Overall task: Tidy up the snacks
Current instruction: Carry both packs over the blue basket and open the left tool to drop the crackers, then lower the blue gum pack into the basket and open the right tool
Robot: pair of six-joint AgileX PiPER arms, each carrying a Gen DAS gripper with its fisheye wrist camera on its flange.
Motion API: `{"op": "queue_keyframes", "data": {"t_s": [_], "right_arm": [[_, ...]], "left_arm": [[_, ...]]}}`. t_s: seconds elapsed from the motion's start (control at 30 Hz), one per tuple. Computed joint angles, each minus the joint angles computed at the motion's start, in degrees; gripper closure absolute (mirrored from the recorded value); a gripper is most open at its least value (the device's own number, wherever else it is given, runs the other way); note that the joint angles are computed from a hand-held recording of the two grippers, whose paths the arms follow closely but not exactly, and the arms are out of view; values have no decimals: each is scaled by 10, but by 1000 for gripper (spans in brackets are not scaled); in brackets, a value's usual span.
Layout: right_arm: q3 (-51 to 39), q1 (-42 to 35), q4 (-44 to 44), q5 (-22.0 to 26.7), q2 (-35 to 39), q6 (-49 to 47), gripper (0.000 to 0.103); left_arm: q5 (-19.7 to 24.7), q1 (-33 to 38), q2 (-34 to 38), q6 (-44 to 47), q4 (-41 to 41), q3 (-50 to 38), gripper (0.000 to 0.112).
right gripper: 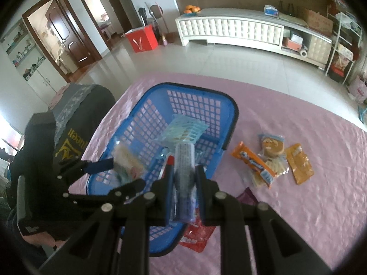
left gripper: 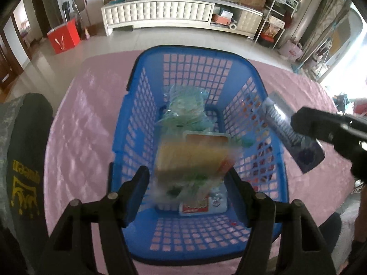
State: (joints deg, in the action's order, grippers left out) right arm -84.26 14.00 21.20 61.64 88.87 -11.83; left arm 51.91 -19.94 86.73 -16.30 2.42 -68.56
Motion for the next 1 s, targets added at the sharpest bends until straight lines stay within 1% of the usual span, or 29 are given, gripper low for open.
{"op": "queue_keyframes", "data": {"t_s": [0.03,0.1,0.2,0.23,0.27,0.3,0.4,0.47,0.67,0.87,1.0], "right_arm": [[0,1,0,0,0,-1,81],[-2,6,-3,2,-3,3,81],[-7,15,-6,3,-3,9,82],[-13,21,-8,5,-2,13,84],[-15,24,-7,5,0,12,89],[-22,29,-5,6,3,13,92],[-45,52,-21,6,18,28,92],[-62,65,-19,10,34,32,92],[-97,114,-38,11,82,54,92],[-107,150,-68,26,119,83,92],[-102,151,-64,38,129,88,92]], "left_arm": [[2,-5,-7,-8,16,4,39],[10,-12,-26,-25,49,13,39],[16,10,-54,-5,36,23,39],[19,21,-63,2,30,26,39],[21,32,-68,10,24,24,39],[21,45,-76,21,17,27,39],[23,77,-83,48,4,25,39],[22,84,-78,48,7,19,39],[5,125,-83,83,-12,43,39],[-13,156,-90,114,-41,79,39],[-14,161,-101,120,-48,92,39]]}}
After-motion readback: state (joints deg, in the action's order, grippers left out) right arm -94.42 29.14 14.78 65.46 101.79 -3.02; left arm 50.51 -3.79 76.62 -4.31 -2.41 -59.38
